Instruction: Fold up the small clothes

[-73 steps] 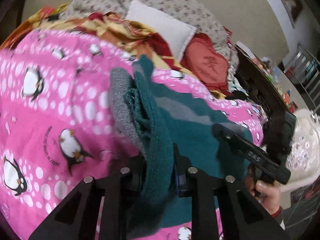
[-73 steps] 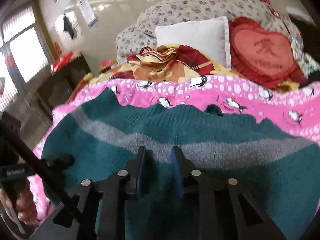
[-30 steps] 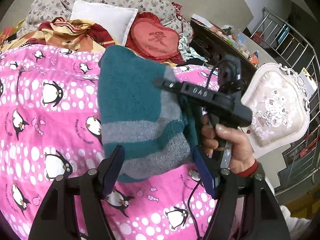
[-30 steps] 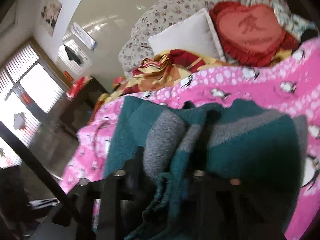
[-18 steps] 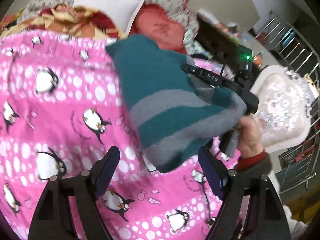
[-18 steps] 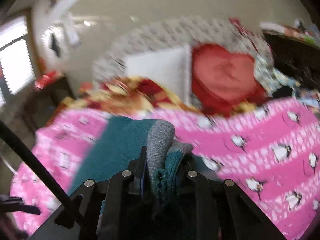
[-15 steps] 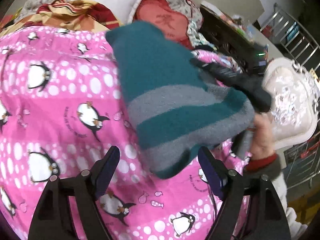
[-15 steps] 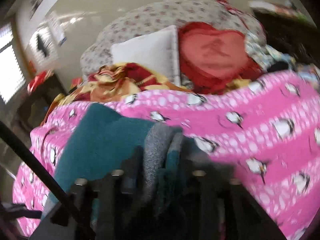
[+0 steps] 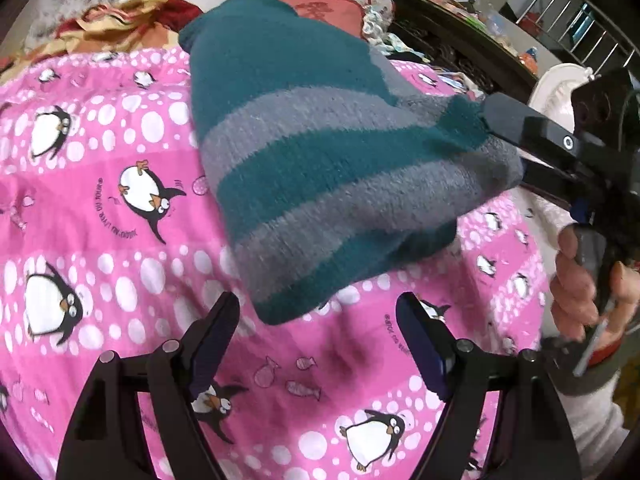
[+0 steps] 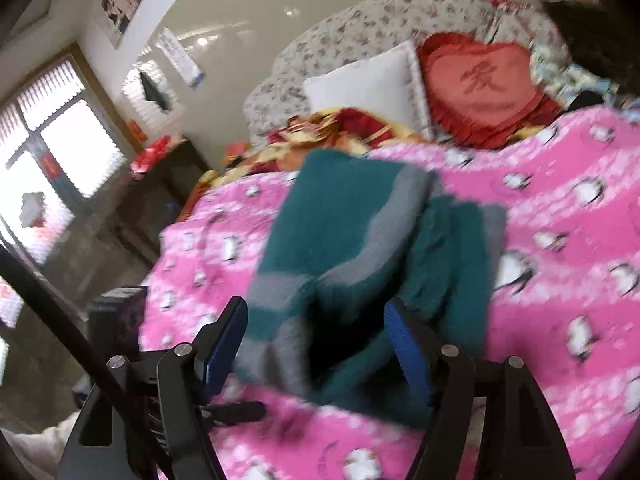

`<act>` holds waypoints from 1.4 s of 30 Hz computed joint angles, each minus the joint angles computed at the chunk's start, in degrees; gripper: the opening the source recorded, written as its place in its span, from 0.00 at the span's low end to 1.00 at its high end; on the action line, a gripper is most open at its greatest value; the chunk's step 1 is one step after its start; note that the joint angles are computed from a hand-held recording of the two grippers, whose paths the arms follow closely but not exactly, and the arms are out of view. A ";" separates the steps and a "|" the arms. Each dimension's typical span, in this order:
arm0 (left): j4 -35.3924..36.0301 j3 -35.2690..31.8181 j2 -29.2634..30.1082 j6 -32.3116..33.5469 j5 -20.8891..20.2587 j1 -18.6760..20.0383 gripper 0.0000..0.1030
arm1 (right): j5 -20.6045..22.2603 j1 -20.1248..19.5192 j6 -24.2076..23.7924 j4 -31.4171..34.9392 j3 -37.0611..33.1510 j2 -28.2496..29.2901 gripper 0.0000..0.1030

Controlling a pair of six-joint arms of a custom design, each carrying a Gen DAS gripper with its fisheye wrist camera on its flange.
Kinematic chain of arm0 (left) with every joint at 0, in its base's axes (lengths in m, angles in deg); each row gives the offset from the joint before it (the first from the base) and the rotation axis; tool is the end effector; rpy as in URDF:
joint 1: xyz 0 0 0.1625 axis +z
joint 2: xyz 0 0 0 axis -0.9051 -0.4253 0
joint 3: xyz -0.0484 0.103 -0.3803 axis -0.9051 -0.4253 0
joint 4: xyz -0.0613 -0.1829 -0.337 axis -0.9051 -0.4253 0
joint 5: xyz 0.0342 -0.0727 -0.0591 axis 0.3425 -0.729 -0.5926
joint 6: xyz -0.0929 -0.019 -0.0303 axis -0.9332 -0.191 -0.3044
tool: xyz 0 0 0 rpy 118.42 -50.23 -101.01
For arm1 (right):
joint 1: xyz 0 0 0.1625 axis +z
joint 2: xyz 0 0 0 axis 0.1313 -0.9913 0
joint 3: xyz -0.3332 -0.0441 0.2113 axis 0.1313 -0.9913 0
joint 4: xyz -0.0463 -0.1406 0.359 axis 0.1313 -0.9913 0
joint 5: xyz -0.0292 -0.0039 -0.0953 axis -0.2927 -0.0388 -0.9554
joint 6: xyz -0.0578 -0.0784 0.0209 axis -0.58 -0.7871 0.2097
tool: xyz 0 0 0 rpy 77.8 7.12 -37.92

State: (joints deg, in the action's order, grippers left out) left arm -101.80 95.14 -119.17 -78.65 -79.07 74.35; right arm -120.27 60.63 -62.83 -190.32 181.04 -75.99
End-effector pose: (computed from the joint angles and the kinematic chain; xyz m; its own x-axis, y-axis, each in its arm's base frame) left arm -0.3199 -0.2439 -0.0272 -0.9062 0.0479 -0.4200 0.2469 0.8665 -0.4338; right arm 0.0270 -0.3603 0.3119 -0.7957 -0.6037 0.0481 -0.5835 0.7429 -0.3282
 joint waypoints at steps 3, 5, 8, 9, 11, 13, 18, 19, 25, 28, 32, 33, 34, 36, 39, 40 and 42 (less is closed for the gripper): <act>4.33 -2.65 2.15 -4.54 2.08 -0.31 0.77 | -1.53 1.11 -0.57 -4.09 2.15 1.07 0.31; 6.71 -4.25 3.37 -6.88 3.66 -0.33 0.77 | 0.75 0.67 -1.28 -4.70 2.73 0.37 0.08; 12.40 -7.27 5.00 -10.38 6.51 -0.10 0.77 | 7.66 -1.01 -2.39 -0.55 1.85 -2.00 0.06; 14.74 -8.24 5.25 -11.77 7.27 0.33 0.77 | 9.22 -1.20 -2.21 0.36 1.50 -2.65 0.06; 17.53 -8.83 4.66 -13.50 7.98 1.22 0.78 | 11.73 -1.28 -2.14 2.00 0.92 -3.68 0.06; 22.04 -8.70 2.43 -16.40 8.17 1.69 0.77 | 12.50 -1.17 -2.57 3.24 0.79 -4.86 0.06; 25.89 -5.07 -1.99 -16.45 5.27 -0.25 0.78 | 11.76 -4.83 -8.53 8.19 0.85 -8.88 0.05; 26.80 -4.59 -2.29 -16.70 4.27 -0.55 0.78 | 10.71 -6.37 -10.11 7.90 1.25 -9.46 0.05; 22.54 1.43 -4.80 -20.26 0.33 -1.08 0.77 | 6.04 -12.57 -7.15 3.60 1.70 -3.52 0.05; 28.49 0.97 -7.42 -22.26 1.64 -3.73 0.77 | 8.40 -13.42 -8.81 4.80 1.84 -6.61 0.07; 34.92 -1.38 -8.79 -23.60 4.35 -5.39 0.77 | 9.07 -10.18 -7.33 3.89 1.39 -7.17 0.42; 35.52 -2.02 -8.73 -23.54 5.42 -5.21 0.77 | 7.81 -8.37 -5.34 0.10 2.13 -6.27 0.51; 35.62 -2.48 -8.50 -23.33 6.00 -4.96 0.77 | 6.52 -6.26 -3.07 -3.96 2.68 -4.46 0.52; 34.25 -3.63 -7.57 -21.27 7.35 -3.83 0.77 | 4.44 -3.33 0.91 -9.96 3.12 -0.83 0.52; 31.08 -5.45 -4.88 -17.64 8.14 -2.62 0.78 | 0.75 0.36 8.92 -16.57 1.16 7.28 0.52; 30.32 -6.36 -3.74 -15.97 8.74 -1.85 0.77 | 0.17 1.25 11.11 -17.72 -0.06 10.39 0.49; 28.85 -7.56 -2.18 -13.35 8.97 -0.25 0.77 | 1.00 1.29 12.92 -20.20 -0.53 13.00 0.09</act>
State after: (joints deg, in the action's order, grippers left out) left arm -72.95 87.58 -121.35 -92.00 -70.09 74.11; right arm -119.26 61.92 -49.91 -210.51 180.51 -62.99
